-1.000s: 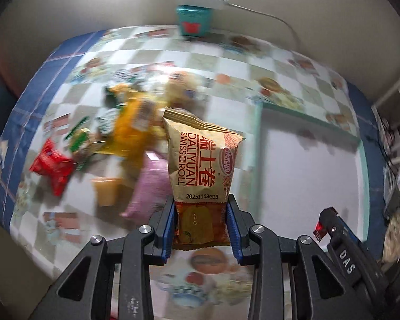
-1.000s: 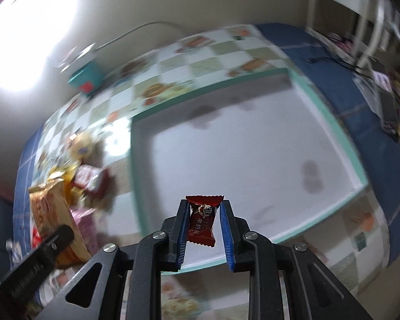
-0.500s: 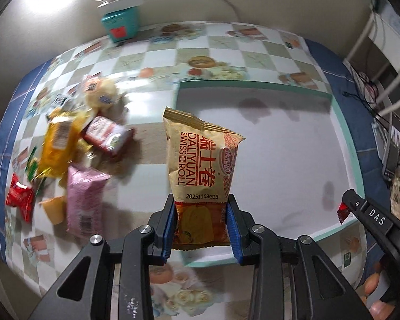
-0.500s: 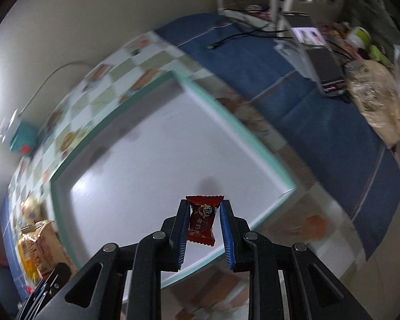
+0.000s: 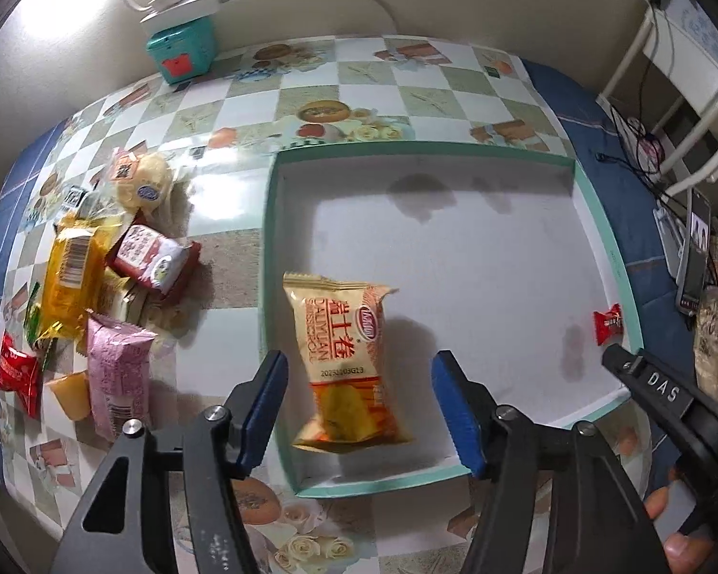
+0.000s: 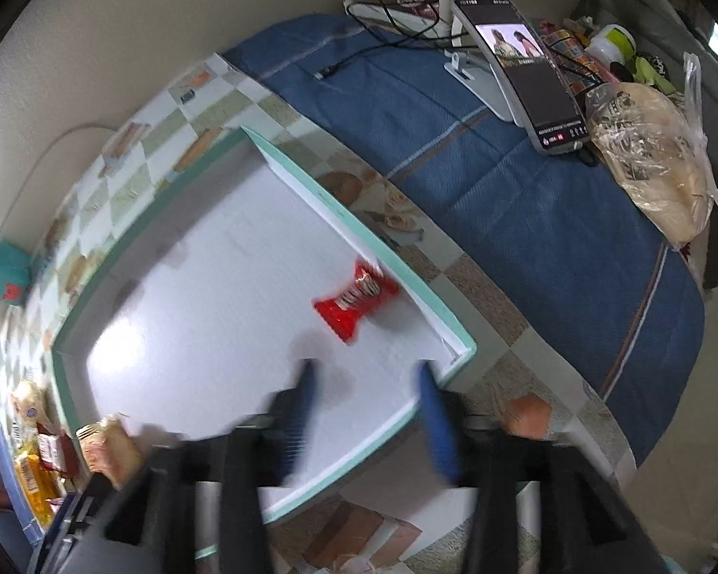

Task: Organize snacks
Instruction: 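Release the red candy in the tray with the right tool while the left tool drops the Swiss roll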

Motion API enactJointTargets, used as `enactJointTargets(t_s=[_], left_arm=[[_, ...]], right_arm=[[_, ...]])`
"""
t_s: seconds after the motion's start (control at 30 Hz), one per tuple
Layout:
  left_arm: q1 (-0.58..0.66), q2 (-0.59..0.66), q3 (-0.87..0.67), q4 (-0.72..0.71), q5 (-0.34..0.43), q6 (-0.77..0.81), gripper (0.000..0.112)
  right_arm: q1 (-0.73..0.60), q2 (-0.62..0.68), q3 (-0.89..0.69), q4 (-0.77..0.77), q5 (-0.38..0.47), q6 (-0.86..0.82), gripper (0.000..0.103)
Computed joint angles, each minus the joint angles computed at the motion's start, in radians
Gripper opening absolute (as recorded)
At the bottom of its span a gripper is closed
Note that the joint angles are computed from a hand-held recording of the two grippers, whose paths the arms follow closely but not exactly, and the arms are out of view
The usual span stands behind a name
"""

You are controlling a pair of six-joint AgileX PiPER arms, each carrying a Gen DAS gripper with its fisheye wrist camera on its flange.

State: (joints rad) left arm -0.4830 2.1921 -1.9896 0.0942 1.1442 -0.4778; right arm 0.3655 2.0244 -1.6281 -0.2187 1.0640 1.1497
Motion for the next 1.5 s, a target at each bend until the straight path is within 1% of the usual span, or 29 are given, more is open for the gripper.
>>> enactJointTargets(t_s=[0.03, 0.1, 0.17, 0.2, 0.23, 0.3, 0.37, 0.5, 0.6, 0.7, 0.83, 0.97, 1.1, 1.33, 1.5], left_arm=[[0.008, -0.001, 0.0, 0.001, 0.007, -0.009, 0.069], [0.029, -0.003, 0.0, 0.007, 0.032, -0.041, 0.076], [0.054, -0.008, 0.009, 0.019, 0.053, -0.075, 0.078], [0.071, -0.014, 0.021, 0.028, 0.059, -0.097, 0.079], [0.088, -0.019, 0.03, 0.033, 0.063, -0.111, 0.082], [0.126, -0.038, 0.064, 0.038, 0.06, -0.138, 0.088], [0.162, -0.061, 0.1, 0.05, 0.053, -0.164, 0.088], [0.246, -0.117, 0.18, 0.037, 0.017, -0.2, 0.089], [0.304, -0.161, 0.234, 0.018, -0.023, -0.208, 0.096], [0.351, -0.208, 0.294, 0.022, -0.064, -0.222, 0.096], [0.41, -0.241, 0.338, 0.0, -0.085, -0.213, 0.096], [0.481, -0.261, 0.374, -0.065, -0.11, -0.171, 0.096], [0.575, -0.28, 0.42, -0.145, -0.145, -0.141, 0.096], [0.67, -0.293, 0.436, -0.12, -0.136, -0.128, 0.096], [0.748, -0.313, 0.449, -0.135, -0.144, -0.077, 0.096]], right_arm=[[0.002, 0.0, 0.001, -0.005, -0.003, 0.0, 0.066], [0.011, 0.011, -0.019, -0.02, 0.025, -0.003, 0.069], [0.02, 0.024, -0.04, -0.039, 0.053, -0.006, 0.084], [0.022, 0.028, -0.045, -0.042, 0.059, -0.007, 0.087], [0.025, 0.03, -0.046, -0.046, 0.062, -0.005, 0.091], [0.032, 0.036, -0.053, -0.058, 0.072, -0.002, 0.093], [0.038, 0.045, -0.066, -0.069, 0.083, -0.006, 0.103], [0.052, 0.054, -0.081, -0.09, 0.087, -0.014, 0.103], [0.067, 0.064, -0.099, -0.103, 0.104, -0.015, 0.103], [0.086, 0.081, -0.13, -0.118, 0.131, -0.018, 0.103], [0.108, 0.098, -0.166, -0.124, 0.144, -0.03, 0.103], [0.138, 0.115, -0.206, -0.142, 0.15, -0.043, 0.103], [0.162, 0.128, -0.242, -0.135, 0.131, -0.052, 0.103], [0.228, 0.166, -0.35, -0.146, 0.105, -0.045, 0.103], [0.281, 0.234, -0.49, -0.143, 0.124, -0.063, 0.103]])
